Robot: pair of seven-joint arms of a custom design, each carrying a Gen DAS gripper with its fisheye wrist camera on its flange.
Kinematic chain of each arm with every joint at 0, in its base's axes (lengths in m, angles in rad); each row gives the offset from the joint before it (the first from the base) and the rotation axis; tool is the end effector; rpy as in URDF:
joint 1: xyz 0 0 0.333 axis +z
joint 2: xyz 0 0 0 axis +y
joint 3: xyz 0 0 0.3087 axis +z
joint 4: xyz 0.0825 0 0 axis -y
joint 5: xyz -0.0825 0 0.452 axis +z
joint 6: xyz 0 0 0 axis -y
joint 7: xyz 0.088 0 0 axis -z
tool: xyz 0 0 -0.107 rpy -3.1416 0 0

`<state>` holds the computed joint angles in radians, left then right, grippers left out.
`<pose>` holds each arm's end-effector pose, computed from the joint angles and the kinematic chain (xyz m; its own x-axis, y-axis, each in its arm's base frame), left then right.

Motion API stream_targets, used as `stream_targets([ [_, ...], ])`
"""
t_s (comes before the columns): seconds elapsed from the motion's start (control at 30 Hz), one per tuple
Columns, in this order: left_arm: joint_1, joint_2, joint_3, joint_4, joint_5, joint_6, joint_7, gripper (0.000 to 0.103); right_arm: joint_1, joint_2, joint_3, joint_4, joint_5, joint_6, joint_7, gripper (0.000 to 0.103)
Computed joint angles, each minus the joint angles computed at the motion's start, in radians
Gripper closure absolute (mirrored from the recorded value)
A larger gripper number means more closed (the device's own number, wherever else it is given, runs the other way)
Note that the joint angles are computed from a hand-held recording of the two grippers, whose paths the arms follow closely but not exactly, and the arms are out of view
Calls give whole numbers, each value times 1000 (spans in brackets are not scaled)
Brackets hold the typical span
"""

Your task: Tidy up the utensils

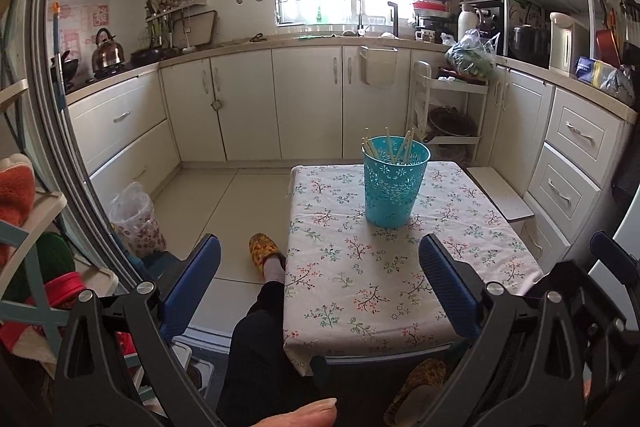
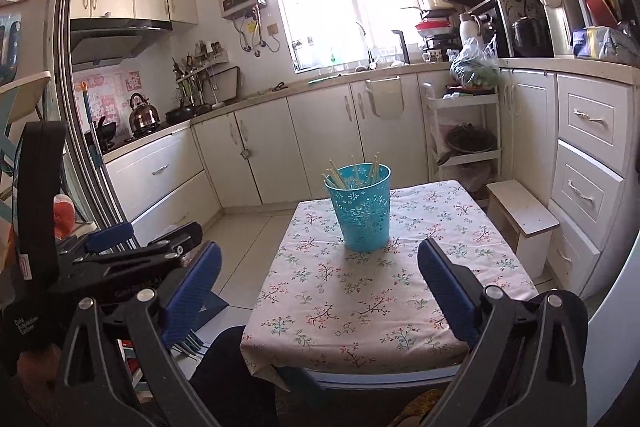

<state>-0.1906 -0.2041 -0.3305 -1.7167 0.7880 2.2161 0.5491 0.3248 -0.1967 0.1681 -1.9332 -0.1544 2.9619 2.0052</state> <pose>0.5247 -0.3010 0.7397 0.2326 -0.9723 -0.0241 -0.4873 -0.0951 -0.8681 0.5289 0.3074 0.7023 0.3499 -0.9102 -0.2217 -0.3981 0.0698 -0.9147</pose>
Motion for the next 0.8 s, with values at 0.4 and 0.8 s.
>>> stream_targets([
  [0.4, 9, -61, -21, -50, 11, -3, -12, 8, -23, -44, 14, -46, -33, 32, 22, 8],
  [0.8, 21, -74, -40, -56, 25, -5, -31, 8, -35, -70, 24, -71, -32, 42, 22, 8],
])
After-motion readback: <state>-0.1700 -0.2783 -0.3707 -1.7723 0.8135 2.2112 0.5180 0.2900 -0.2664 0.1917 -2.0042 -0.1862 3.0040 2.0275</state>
